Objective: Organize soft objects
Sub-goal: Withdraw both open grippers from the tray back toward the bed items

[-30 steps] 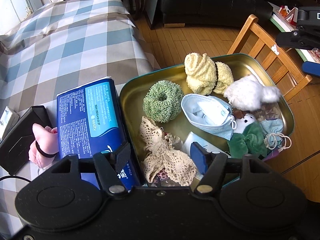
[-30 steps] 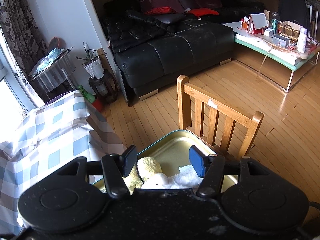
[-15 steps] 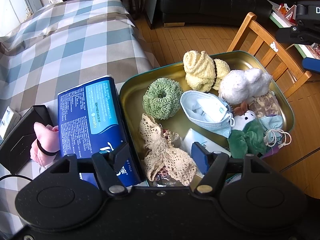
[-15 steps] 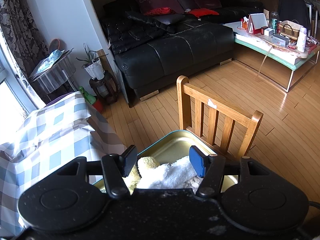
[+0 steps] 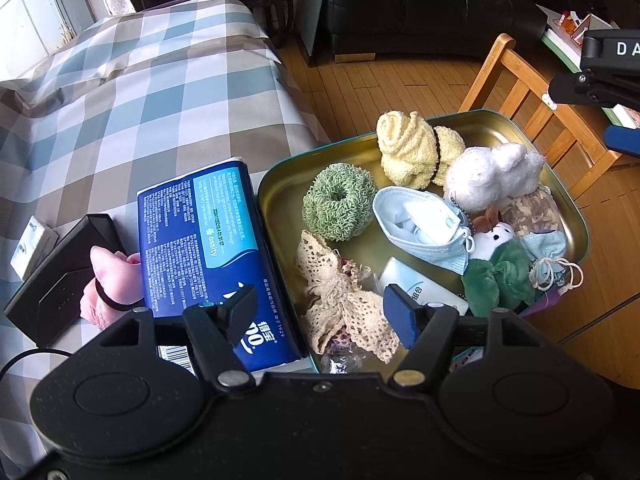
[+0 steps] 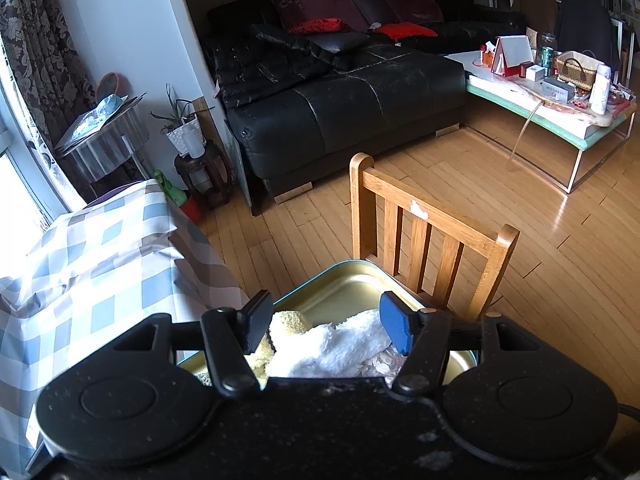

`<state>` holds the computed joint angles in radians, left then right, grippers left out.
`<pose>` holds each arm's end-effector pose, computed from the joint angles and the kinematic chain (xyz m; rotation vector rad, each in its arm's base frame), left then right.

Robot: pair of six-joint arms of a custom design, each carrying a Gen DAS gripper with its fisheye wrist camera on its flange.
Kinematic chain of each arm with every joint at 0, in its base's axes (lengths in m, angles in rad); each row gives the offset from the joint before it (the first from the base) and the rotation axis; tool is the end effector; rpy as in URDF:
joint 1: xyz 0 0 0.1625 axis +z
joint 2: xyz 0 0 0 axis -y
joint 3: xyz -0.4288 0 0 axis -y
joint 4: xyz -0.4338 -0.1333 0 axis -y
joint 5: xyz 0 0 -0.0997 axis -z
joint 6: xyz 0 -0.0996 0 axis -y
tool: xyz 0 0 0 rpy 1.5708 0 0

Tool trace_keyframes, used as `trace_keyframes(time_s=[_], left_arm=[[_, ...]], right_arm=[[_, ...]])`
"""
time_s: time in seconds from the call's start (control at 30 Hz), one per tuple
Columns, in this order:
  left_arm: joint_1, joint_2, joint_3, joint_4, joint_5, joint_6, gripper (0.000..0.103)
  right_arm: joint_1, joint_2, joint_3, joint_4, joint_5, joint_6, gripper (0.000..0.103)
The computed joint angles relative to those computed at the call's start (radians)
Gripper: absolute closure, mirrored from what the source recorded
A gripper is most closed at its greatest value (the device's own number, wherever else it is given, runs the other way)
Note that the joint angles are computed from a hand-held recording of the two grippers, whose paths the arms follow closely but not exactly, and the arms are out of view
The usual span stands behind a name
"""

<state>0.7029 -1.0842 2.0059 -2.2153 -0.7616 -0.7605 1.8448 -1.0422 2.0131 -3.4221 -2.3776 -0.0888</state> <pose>-0.2791 -0.5057 0.1026 0.2660 2.3361 -0.5061 0.2154 -0.5396 0.2077 -0.0379 -2.2332 1.1134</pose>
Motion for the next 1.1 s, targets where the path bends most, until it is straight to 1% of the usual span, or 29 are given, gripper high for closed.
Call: trace_keyframes(time_s=[0.23,0.3,0.43,0.53,0.6,0.67,0.7,0.73,0.8,0.83,0.9,0.93,1.0,1.1], left_arm=[[-0.009,-0.025,0.013,0.022,0.015,-0.018,0.038],[-0.013,-0.034,0.018,0.029,0.021,-0.022,0.038],[-0.021,-0.053,0.031,0.047,0.032,-0.039,0.038],[-0.029,-0.072,0.045,0.058,0.038,-0.050,0.038],[-0.034,-0.087,0.055,0.068,0.043,-0.058,0.038],[-0.039,-0.104,0.065,0.076,0.050,-0.068,0.038],[-0.041,-0.114,0.071,0.083,0.054,-0.074,0.038],[-0.042,-0.122,0.076,0.089,0.058,-0.080,0.038],[-0.045,-0.145,0.087,0.105,0.068,-0.096,0.038],[-0.046,-0.155,0.092,0.113,0.074,-0.103,0.038],[-0.048,-0.181,0.106,0.134,0.088,-0.124,0.038],[-0.048,-0.195,0.112,0.146,0.095,-0.136,0.038],[-0.048,-0.223,0.123,0.175,0.110,-0.166,0.038],[-0.050,-0.265,0.137,0.227,0.135,-0.214,0.037]], right_arm=[[0.005,0.002,0.009,-0.023,-0.009,-0.026,0.043],[0.008,0.004,0.013,-0.048,-0.006,-0.042,0.043],[0.016,0.004,0.033,-0.136,0.015,-0.094,0.040],[0.023,0.009,0.049,-0.213,0.027,-0.138,0.034],[0.031,0.012,0.060,-0.263,0.036,-0.163,0.027],[0.037,0.015,0.071,-0.309,0.048,-0.187,0.024],[0.041,0.016,0.078,-0.333,0.055,-0.198,0.020],[0.045,0.018,0.084,-0.351,0.064,-0.208,0.018],[0.054,0.025,0.093,-0.389,0.072,-0.227,0.010],[0.059,0.029,0.096,-0.407,0.076,-0.236,0.009],[0.067,0.036,0.105,-0.428,0.089,-0.245,0.002],[0.071,0.038,0.109,-0.428,0.096,-0.241,0.000],[0.078,0.036,0.125,-0.419,0.111,-0.227,0.000],[0.097,0.046,0.143,-0.404,0.097,-0.218,0.000]])
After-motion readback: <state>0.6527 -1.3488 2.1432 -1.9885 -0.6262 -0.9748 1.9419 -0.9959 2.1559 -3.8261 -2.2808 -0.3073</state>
